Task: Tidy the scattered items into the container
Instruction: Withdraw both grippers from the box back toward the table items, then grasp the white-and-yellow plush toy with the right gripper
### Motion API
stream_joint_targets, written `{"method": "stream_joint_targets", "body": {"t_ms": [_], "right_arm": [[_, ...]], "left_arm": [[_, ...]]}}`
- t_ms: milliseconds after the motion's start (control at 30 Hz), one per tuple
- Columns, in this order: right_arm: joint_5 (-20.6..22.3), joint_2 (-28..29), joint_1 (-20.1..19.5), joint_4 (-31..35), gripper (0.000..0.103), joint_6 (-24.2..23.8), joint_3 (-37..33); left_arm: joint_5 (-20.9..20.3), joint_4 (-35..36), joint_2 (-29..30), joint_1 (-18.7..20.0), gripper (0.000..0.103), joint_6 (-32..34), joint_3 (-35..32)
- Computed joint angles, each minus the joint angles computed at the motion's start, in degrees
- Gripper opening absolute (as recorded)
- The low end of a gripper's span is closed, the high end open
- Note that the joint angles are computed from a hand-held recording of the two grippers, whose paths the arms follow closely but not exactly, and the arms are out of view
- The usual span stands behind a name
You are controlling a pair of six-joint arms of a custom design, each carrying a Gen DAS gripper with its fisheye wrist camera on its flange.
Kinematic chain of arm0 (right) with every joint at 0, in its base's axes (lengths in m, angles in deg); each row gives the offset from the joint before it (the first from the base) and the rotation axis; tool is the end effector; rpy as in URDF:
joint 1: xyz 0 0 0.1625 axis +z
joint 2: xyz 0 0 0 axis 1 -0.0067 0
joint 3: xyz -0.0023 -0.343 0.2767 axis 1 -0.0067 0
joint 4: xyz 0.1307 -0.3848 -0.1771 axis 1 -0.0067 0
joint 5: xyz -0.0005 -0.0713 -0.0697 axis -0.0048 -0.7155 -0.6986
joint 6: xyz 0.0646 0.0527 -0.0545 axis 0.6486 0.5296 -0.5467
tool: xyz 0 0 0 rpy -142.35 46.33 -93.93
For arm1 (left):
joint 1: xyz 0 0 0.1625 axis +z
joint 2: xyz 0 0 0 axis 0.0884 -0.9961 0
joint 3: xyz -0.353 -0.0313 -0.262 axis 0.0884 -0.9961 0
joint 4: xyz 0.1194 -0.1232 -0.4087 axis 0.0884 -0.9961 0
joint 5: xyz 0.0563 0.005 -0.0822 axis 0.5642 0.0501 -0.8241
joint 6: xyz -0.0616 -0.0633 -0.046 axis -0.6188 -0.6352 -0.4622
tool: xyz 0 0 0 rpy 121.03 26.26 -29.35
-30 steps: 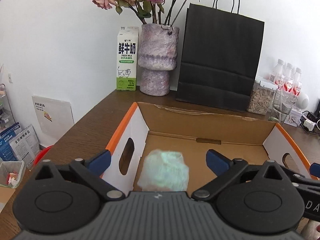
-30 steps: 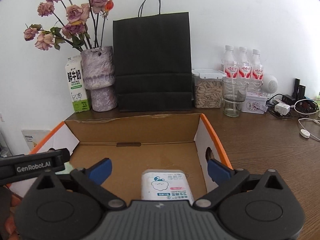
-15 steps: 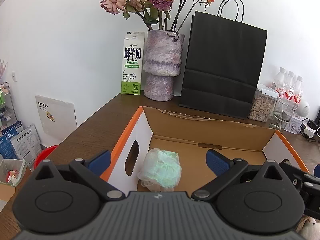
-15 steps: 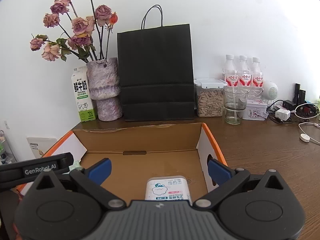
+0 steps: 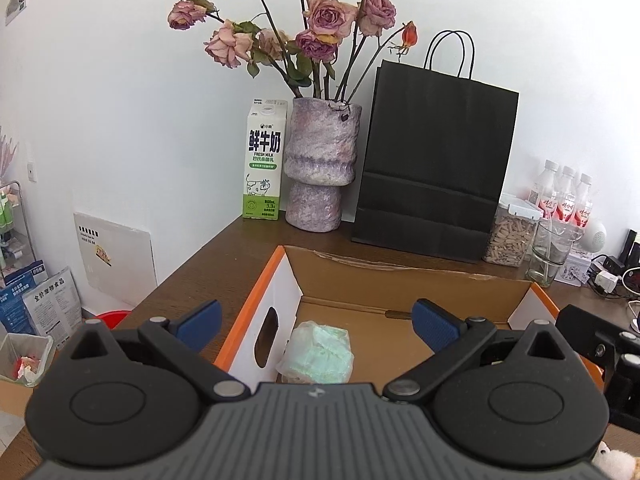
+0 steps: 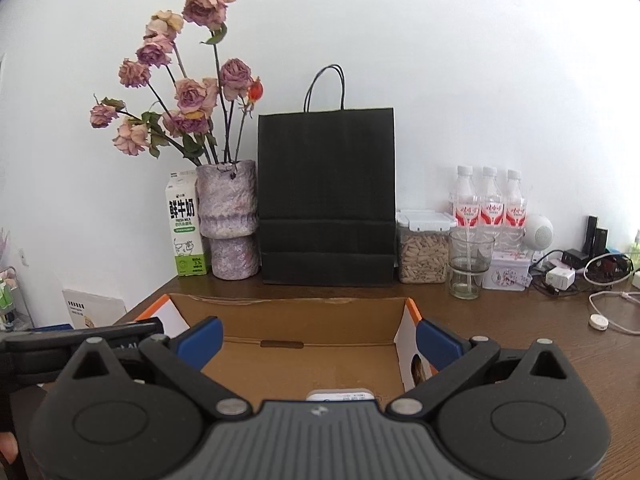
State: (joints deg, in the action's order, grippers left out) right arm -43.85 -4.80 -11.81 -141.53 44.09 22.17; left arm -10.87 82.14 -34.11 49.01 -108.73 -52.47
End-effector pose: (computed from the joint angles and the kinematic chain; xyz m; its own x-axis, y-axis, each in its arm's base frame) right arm -0.0339 -0.7576 0.2640 -0.7322 0.0834 0.6759 -0.6251 0.3115 -0.7157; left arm -0.3334 -0.8100 -0.1088 -0.7740 0.0428 -0.6317 0.5889 0.4154 -0.6933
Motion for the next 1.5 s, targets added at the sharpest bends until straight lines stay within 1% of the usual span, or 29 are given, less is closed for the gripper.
{"method": "stream_joint_targets", "body": {"t_ms": [100, 267, 433, 633, 767, 967, 1233, 1333, 1500], "right_arm": [[1.6, -1.6, 0.1, -1.1, 0.103, -1.0, 2.7], [1.9, -3.7, 0.2, -3.8, 0.103, -2.7, 6.8], [2.6, -6.1, -0.2, -5.8, 0.103, -4.0, 11.2], [3.8, -8.8, -1.2, -9.0, 0.103, -5.2, 16.5], [4.7, -10.8, -2.3, -10.5, 0.103, -5.8, 19.9], [5.1, -13.6, -4.4, -11.6, 0.103, -6.1, 24.7], [3.1, -16.1, -8.3, -11.2, 0.103, -5.4, 29.5], [2.0, -16.5, -9.5, -10.3, 0.103, -5.1, 30.1], [-1.0, -15.3, -10.1, -7.3, 0.103, -4.2, 27.6]], "left_arm": [[-0.1, -3.8, -3.9, -0.5, 0.103, 0.5, 7.5], [-0.7, -9.3, -9.6, -1.3, 0.103, 1.0, 18.7], [-1.7, -11.7, -13.5, -1.8, 0.103, 0.0, 26.0], [-2.2, -16.7, -18.3, -2.6, 0.103, 0.7, 35.4], [-2.4, -18.8, -20.8, -3.3, 0.103, 1.0, 40.3], [-2.2, -19.6, -23.6, -4.0, 0.103, -0.2, 46.2], [-2.6, -17.2, -25.4, -4.3, 0.103, -3.6, 51.4], [-3.0, -15.6, -25.3, -4.2, 0.103, -4.8, 51.7], [-3.6, -13.1, -24.3, -3.8, 0.103, -6.9, 50.3]]}}
